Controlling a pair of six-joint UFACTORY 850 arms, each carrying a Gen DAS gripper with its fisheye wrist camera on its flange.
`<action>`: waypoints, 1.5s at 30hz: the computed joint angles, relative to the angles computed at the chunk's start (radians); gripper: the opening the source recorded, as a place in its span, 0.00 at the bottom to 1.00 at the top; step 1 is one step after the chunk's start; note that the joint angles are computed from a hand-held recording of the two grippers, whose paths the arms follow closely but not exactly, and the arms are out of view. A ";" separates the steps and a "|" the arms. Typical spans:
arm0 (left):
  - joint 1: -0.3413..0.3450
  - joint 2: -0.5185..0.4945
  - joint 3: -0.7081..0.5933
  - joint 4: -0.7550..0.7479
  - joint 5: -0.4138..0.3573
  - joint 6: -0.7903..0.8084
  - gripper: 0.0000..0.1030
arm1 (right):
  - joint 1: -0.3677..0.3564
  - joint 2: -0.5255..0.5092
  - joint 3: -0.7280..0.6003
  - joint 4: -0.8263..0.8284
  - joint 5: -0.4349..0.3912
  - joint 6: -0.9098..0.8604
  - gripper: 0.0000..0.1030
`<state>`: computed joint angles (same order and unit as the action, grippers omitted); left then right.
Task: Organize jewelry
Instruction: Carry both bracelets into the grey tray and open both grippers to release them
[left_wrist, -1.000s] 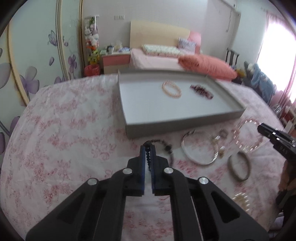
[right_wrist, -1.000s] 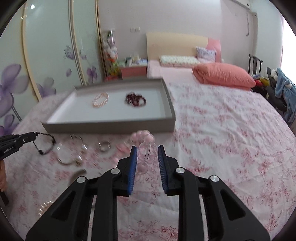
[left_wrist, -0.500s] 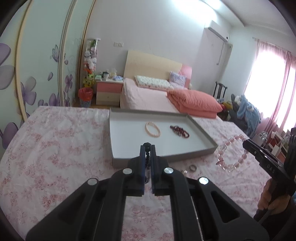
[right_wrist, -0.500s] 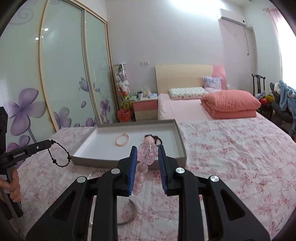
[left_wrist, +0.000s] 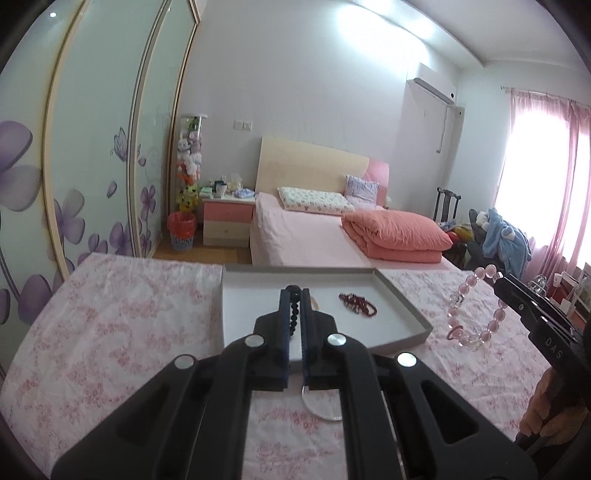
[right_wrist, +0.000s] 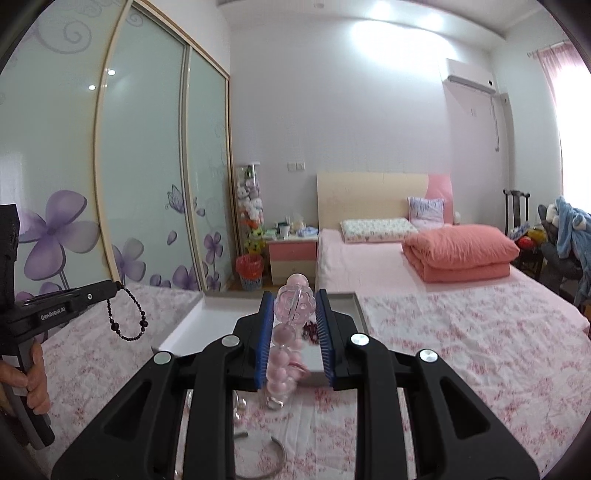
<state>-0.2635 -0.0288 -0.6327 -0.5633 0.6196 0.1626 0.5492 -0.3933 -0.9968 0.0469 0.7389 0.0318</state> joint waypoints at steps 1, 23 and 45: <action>-0.002 -0.001 -0.006 -0.008 0.003 0.009 0.06 | 0.002 -0.002 -0.007 0.010 0.008 -0.015 0.23; 0.063 -0.237 -0.306 -0.042 -0.057 0.091 0.06 | -0.008 -0.226 -0.333 0.044 -0.067 -0.038 0.23; 0.144 -0.465 -0.499 0.055 -0.245 -0.032 0.24 | -0.017 -0.393 -0.554 -0.042 -0.376 0.085 0.48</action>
